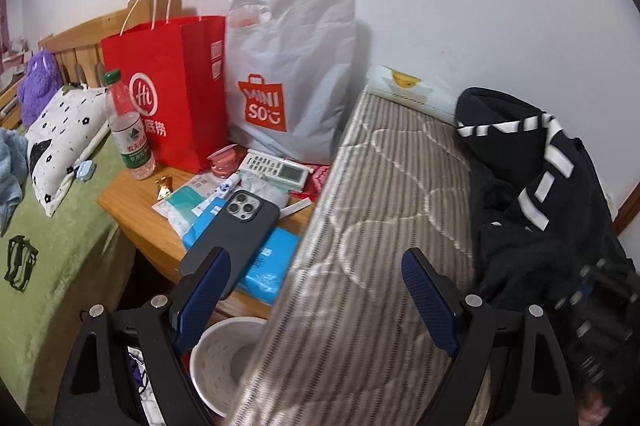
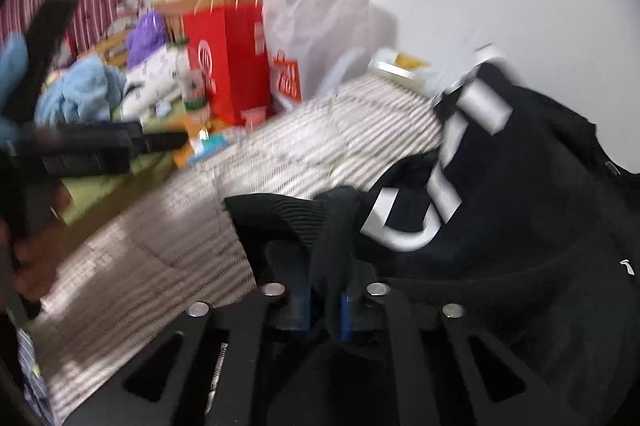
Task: Fold small clothes
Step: 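Close the right tool on the ribbed cuff of the other sleeve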
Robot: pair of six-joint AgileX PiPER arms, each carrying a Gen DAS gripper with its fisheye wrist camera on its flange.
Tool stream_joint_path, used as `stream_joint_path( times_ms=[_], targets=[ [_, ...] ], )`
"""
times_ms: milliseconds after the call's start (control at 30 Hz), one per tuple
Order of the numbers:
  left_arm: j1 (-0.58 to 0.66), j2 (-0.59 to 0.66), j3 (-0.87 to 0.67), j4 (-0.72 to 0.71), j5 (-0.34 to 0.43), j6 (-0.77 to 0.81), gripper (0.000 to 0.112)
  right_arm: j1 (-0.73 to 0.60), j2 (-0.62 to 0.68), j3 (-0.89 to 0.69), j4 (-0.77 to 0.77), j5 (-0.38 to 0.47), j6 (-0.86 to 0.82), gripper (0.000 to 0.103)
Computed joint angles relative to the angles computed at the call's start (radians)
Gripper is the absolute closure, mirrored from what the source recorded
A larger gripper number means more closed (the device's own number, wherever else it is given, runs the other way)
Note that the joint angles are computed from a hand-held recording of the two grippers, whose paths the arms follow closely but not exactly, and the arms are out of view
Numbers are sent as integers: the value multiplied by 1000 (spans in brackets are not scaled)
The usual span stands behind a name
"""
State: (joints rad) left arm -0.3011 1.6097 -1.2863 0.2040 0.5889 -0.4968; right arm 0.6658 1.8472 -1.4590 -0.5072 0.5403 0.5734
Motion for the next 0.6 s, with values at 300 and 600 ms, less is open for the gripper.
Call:
stream_joint_path(
  times_ms=[300, 600],
  targets=[
    [-142, 55, -132, 62, 69, -104, 26, -79, -293, 122, -269, 43, 312, 96],
    [-302, 272, -489, 93, 218, -120, 26, -482, -548, 205, -65, 24, 121, 96]
  ],
)
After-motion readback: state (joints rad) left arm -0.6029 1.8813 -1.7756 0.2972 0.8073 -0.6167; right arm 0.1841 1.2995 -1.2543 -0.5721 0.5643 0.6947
